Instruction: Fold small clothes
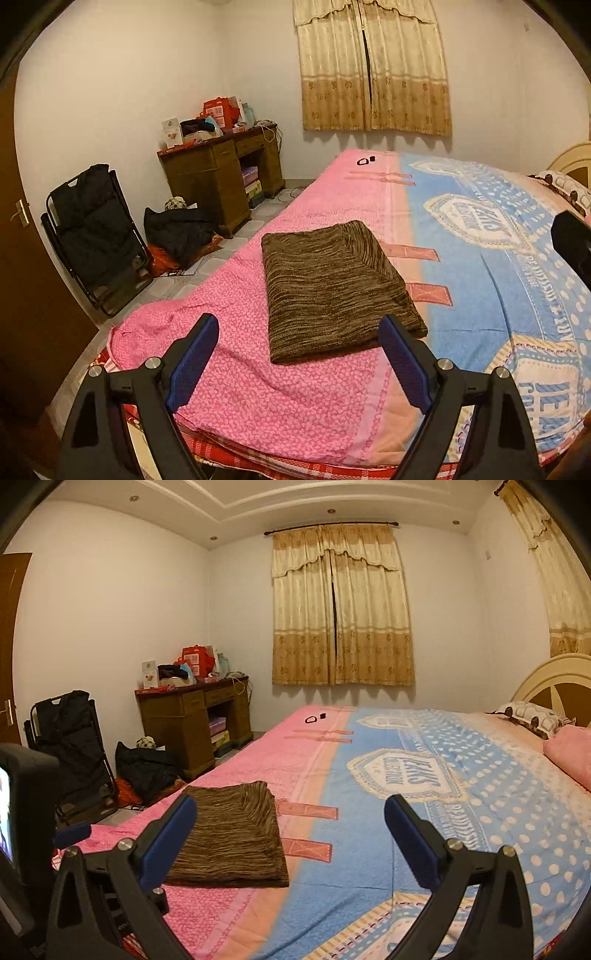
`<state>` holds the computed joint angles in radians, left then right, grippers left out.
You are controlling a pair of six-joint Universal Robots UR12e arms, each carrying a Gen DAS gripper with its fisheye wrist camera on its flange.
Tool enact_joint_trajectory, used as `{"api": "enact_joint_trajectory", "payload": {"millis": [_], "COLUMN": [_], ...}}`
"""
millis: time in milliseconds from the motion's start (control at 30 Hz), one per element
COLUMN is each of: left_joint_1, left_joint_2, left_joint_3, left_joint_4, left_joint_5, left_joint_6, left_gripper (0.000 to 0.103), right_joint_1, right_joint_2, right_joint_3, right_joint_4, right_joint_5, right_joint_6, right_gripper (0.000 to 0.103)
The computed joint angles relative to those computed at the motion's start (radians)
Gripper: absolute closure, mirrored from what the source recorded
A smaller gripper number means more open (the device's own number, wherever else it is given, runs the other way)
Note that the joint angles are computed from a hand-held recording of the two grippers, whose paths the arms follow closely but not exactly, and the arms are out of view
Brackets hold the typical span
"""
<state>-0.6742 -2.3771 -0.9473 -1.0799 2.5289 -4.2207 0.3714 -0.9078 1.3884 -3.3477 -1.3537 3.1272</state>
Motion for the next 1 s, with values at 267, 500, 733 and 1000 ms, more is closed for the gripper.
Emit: {"api": "enact_joint_trajectory", "payload": {"millis": [267, 500, 733, 1000], "left_joint_1": [0.000, -0.011, -0.022, -0.025], "left_joint_2": [0.000, -0.003, -0.005, -0.011], "left_joint_3": [0.003, 0.009, 0.002, 0.026], "left_joint_4": [-0.021, -0.057, -0.005, -0.101], "left_joint_5": [0.023, 0.093, 0.144, 0.180], "left_joint_6": [-0.034, -0.072, -0.035, -0.106], "left_gripper": [0.014, 0.014, 0.014, 0.014], "right_joint_1": [-0.008, -0.005, -0.005, -0.009], "right_joint_2": [-0.003, -0.004, -0.003, -0.004], "right_joint_3": [0.011, 0.016, 0.014, 0.023], "right_joint_4": [-0.007, -0.023, -0.006, -0.062], "right_joint_5": [-0.003, -0.004, -0.012, -0.012], "right_joint_6": [0.054, 0.037, 0.043, 0.066], "right_gripper": [0.000, 0.000, 0.000, 0.000]}}
